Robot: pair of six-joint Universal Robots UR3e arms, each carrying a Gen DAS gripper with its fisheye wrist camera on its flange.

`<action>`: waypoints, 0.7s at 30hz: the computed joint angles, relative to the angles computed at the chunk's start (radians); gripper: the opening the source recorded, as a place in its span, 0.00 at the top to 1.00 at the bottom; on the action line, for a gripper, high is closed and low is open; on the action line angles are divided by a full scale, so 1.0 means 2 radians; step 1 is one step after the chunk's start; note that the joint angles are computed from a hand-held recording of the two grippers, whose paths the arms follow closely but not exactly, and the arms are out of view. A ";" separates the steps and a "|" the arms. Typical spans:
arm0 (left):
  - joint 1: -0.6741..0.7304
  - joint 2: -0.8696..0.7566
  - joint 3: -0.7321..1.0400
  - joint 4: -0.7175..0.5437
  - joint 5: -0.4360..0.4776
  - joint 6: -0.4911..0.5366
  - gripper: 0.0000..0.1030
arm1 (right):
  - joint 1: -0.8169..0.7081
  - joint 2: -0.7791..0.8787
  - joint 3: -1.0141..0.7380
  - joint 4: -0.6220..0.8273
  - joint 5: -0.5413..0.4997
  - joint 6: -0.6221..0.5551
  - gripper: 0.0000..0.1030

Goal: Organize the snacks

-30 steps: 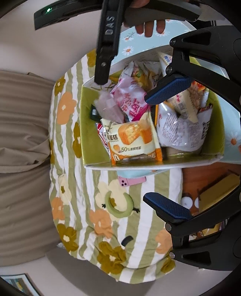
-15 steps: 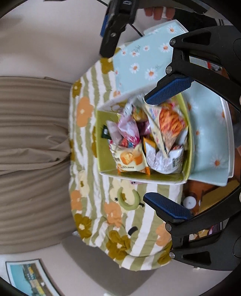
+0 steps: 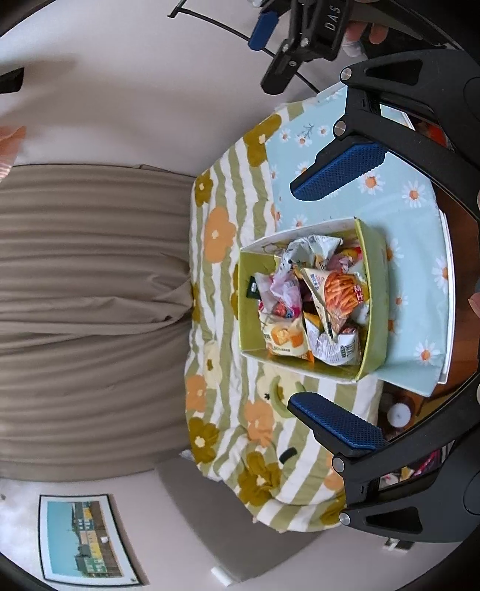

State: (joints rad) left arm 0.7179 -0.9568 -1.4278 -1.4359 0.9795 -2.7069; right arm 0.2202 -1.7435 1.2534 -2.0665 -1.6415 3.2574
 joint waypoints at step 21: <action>0.017 0.025 -0.001 -0.030 -0.015 0.009 0.00 | 0.003 -0.032 0.040 -0.020 -0.015 0.002 0.01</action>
State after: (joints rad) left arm 0.7517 -0.9072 -1.4290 -1.4954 0.9489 -2.6881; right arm 0.2255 -1.8085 1.3325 -2.1063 -1.6709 3.2610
